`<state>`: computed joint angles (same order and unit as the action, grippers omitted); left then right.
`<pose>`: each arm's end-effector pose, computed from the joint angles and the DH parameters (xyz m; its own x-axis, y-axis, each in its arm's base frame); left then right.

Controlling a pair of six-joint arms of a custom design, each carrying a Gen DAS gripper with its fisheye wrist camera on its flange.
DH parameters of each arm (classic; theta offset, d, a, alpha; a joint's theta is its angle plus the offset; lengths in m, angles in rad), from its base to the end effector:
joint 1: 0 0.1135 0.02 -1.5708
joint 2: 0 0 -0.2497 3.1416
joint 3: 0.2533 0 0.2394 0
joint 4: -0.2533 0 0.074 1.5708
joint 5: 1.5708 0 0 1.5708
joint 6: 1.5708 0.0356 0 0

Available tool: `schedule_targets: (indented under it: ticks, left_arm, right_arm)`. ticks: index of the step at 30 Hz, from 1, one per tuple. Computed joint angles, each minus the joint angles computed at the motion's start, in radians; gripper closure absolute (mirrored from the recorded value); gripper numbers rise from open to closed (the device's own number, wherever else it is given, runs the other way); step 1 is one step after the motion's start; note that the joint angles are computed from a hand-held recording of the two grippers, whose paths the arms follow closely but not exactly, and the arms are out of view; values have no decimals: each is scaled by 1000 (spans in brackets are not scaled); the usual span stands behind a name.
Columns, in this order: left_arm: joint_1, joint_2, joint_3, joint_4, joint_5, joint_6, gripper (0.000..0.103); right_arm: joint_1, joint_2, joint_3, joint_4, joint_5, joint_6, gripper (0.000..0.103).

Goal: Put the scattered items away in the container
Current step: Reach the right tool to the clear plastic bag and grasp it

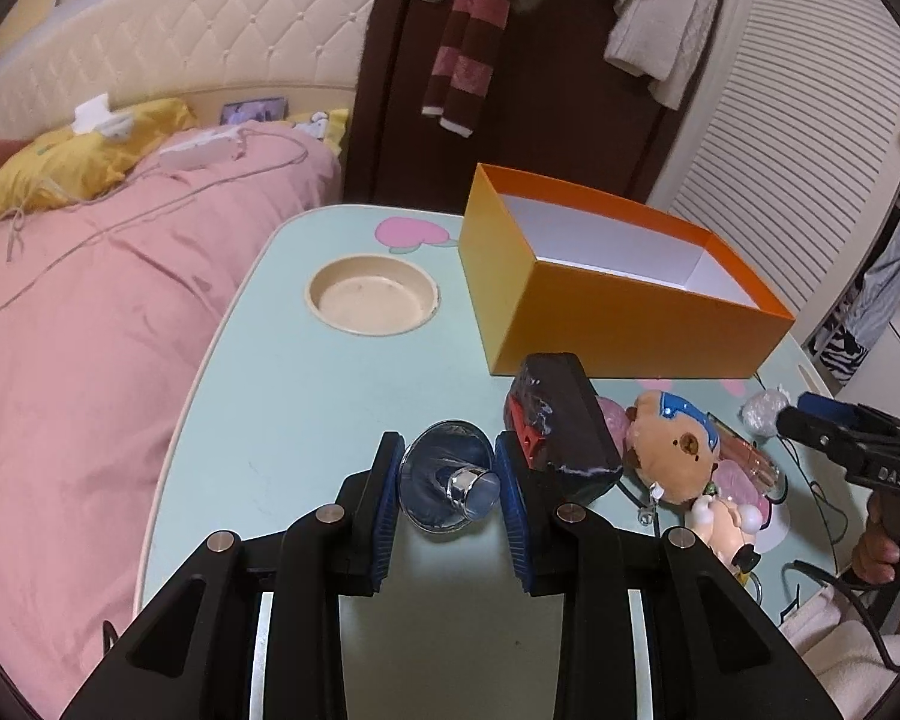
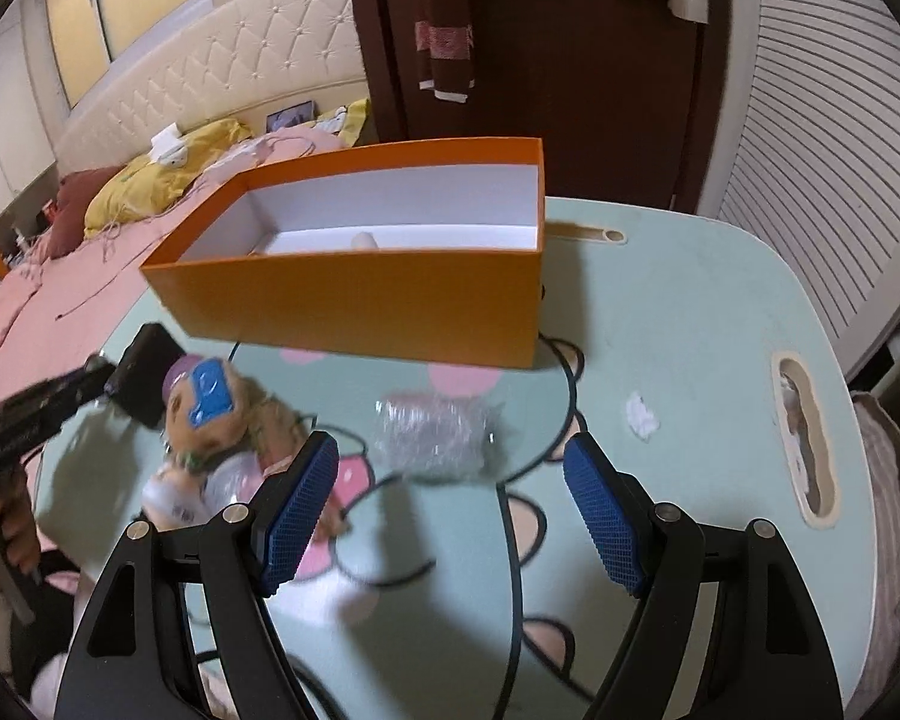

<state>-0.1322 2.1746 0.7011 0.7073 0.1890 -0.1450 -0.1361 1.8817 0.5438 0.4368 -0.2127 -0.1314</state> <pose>0.3188 -0.0491 0.0187 -0.7182 -0.0477 -0.6942 0.1616 0.9590 -0.2330 0.2743 -0.0300 0.0543 -0.7704 -0.0237 -0.6371 -0.0990 0.9916 0.0827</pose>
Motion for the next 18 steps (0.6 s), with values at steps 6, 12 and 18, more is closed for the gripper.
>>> schedule_targets:
  ticks: [6,12,18]
  left_arm:
    - [-2,6,0,9,-8,-4,74]
    - [-6,-8,-32,65,-40,-8,74]
    - [-25,-51,-63,107,-71,-22,74]
  right_arm:
    - [31,80,84,-54,35,-2,68]
    - [15,57,26,27,11,2,69]
    - [11,17,4,35,-29,12,69]
